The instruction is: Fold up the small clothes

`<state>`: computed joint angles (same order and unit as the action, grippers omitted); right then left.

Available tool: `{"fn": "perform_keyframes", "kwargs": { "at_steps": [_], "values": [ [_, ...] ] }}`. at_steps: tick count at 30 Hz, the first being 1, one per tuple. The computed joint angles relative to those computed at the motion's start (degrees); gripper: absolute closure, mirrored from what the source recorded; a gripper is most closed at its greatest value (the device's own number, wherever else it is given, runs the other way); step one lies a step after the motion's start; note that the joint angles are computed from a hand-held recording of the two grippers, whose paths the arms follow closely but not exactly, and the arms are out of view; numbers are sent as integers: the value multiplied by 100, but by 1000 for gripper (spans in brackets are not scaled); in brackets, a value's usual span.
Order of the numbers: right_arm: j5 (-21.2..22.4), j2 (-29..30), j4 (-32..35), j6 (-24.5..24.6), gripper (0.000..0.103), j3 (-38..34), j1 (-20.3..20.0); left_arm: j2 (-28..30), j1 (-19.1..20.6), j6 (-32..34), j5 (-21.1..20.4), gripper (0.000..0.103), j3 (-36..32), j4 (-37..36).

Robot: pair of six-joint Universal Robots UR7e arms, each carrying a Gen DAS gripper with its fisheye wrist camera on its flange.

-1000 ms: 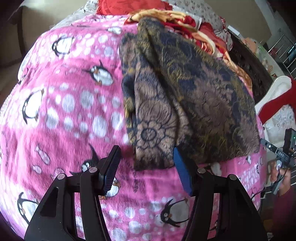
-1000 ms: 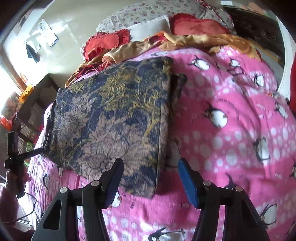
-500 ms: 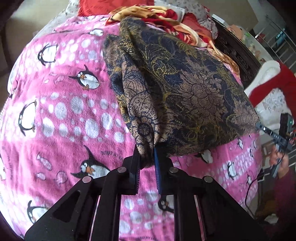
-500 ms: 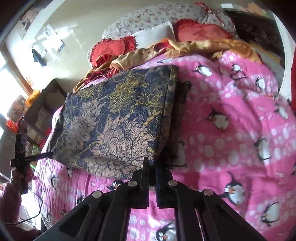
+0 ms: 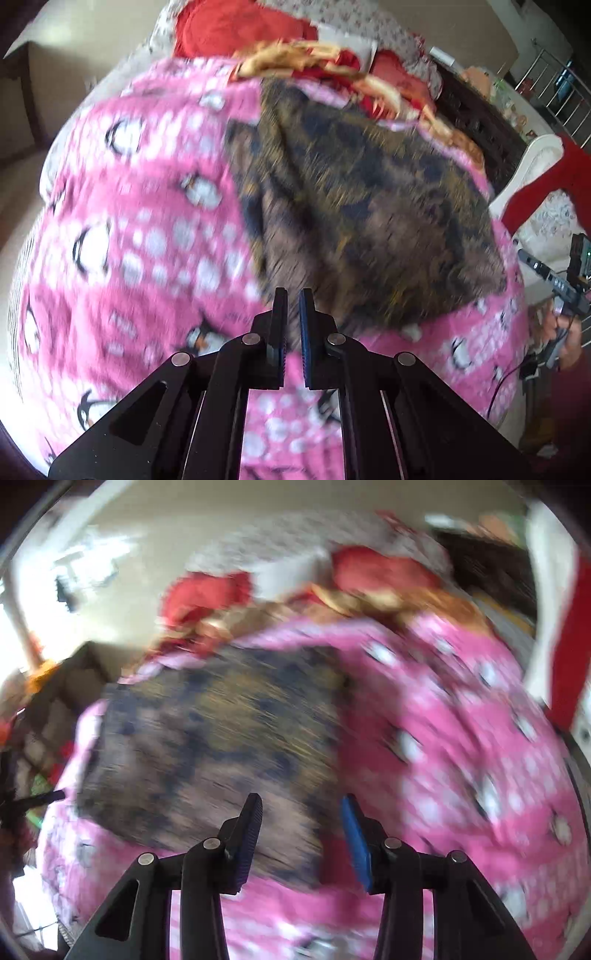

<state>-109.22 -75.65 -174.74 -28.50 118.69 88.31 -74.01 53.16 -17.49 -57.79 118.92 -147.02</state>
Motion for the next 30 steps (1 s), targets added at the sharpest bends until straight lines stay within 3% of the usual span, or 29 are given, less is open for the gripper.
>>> {"fn": "perform_keyframes", "kwargs": {
  "at_steps": [1,2,4,8,13,17,21,23,26,30],
  "values": [
    [57,120,110,-67,61,-78,115,132,-4,57,-28,87,-85,-94],
    [46,317,164,-147,61,-177,250,234,5,84,-24,71,-146,-166],
    [60,791,221,-295,61,-387,463,577,-32,31,239,55,-263,-406],
    [-61,1844,193,-788,61,-968,754,1232,39,-13,551,54,-646,-493],
    [-500,2756,-14,-1321,61,-1814,679,1624,250,289,717,54,-910,-630],
    [23,2449,394,-1149,68,-2043,276,1533,308,498,538,54,-980,-524],
    [-35,2058,889,-1045,70,-2168,77,1559,194,794,970,54,-1075,-631],
    [-236,1989,798,-848,70,-2166,125,1668,160,823,1125,54,-1165,-747],
    [228,1836,697,-470,68,-2006,199,1910,269,570,1168,54,-1478,-635],
    [-74,2396,997,-537,68,-2460,549,2109,425,255,1241,52,-1618,-620]
  ]
}}
